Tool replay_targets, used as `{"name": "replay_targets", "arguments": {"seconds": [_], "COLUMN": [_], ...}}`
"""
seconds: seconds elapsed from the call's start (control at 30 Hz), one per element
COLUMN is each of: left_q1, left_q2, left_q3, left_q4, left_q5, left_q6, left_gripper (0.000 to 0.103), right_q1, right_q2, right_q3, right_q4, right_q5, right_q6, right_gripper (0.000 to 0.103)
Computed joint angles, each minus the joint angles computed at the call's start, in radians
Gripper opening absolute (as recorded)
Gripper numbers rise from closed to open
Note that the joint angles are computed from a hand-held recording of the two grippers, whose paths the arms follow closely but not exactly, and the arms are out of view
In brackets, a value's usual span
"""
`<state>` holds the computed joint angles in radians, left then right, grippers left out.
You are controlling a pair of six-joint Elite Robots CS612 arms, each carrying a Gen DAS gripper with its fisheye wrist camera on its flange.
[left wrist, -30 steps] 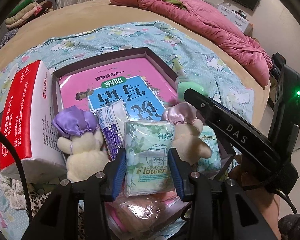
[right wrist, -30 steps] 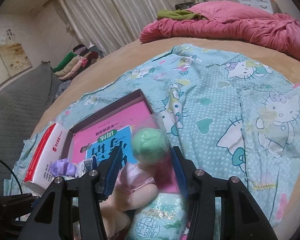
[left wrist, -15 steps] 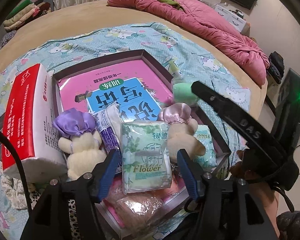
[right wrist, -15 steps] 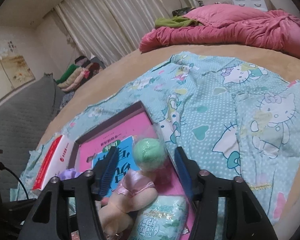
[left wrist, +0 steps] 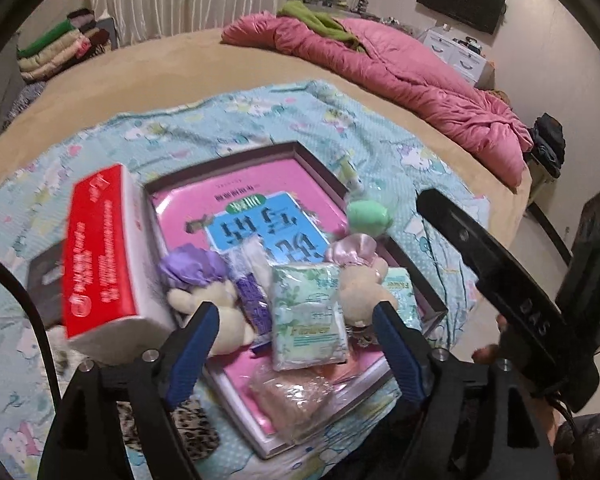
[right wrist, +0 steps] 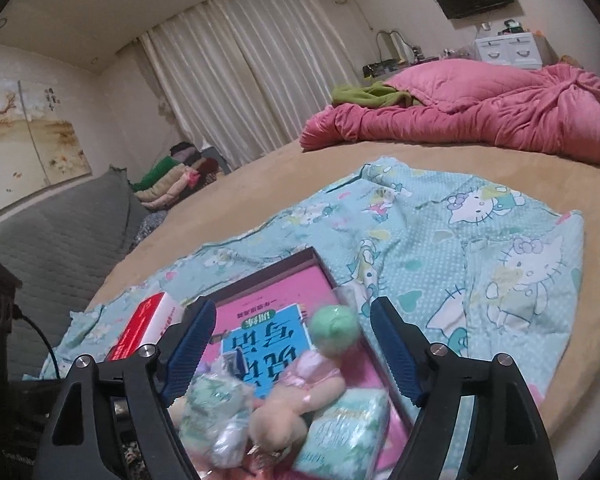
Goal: Organize soft objects
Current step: 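Open both tools and move them back toward the scrunchies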
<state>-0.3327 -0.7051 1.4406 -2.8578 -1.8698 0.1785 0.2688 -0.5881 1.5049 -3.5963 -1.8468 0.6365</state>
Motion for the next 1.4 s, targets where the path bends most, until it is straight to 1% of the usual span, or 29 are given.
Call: {"name": "replay_targets", "arguments": {"seconds": [0.13, 0.3, 0.4, 0.57, 0.7, 0.83, 0.97, 1.13, 1.3, 1.4], "left_q1": [0.006, 0.017, 0.027, 0.035, 0.045, 0.058, 0.073, 0.094, 0.122, 0.137], "left_q2": [-0.014, -0.030, -0.038, -0.055, -0.065, -0.072, -0.078, -0.080, -0.074, -0.071], "left_q3": [0.018, 0.039, 0.047, 0.070, 0.073, 0.074, 0.081, 0.072, 0.056, 0.053], "left_q4": [-0.021, -0.051, -0.059, -0.088, -0.084, -0.089, -0.106, -0.093, -0.083, -0.101], "left_q5": [0.020, 0.037, 0.027, 0.043, 0.049, 0.038, 0.035, 0.041, 0.047, 0.064], "left_q6": [0.005, -0.001, -0.007, 0.005, 0.000, -0.008, -0.012, -0.029, -0.069, -0.094], "left_gripper": [0.082, 0.083, 0.083, 0.083, 0.083, 0.083, 0.083, 0.083, 0.083, 0.083], "right_q1": [0.011, 0.027, 0.033, 0.047, 0.053, 0.061, 0.070, 0.082, 0.089, 0.092], "right_q2": [-0.009, -0.022, -0.031, -0.052, -0.068, -0.078, -0.083, -0.083, -0.078, -0.075], "right_q3": [0.002, 0.002, 0.009, 0.014, 0.015, 0.010, 0.002, -0.015, -0.033, -0.043], "right_q4": [0.010, 0.034, 0.019, 0.023, 0.016, 0.029, 0.050, 0.070, 0.088, 0.105], "right_q5": [-0.011, -0.065, -0.071, -0.081, -0.067, -0.060, -0.048, -0.039, -0.029, -0.014], "right_q6": [0.012, 0.011, 0.026, 0.022, 0.015, 0.005, -0.024, -0.064, -0.095, -0.104], "right_gripper": [0.081, 0.081, 0.081, 0.082, 0.082, 0.082, 0.082, 0.082, 0.082, 0.082]}}
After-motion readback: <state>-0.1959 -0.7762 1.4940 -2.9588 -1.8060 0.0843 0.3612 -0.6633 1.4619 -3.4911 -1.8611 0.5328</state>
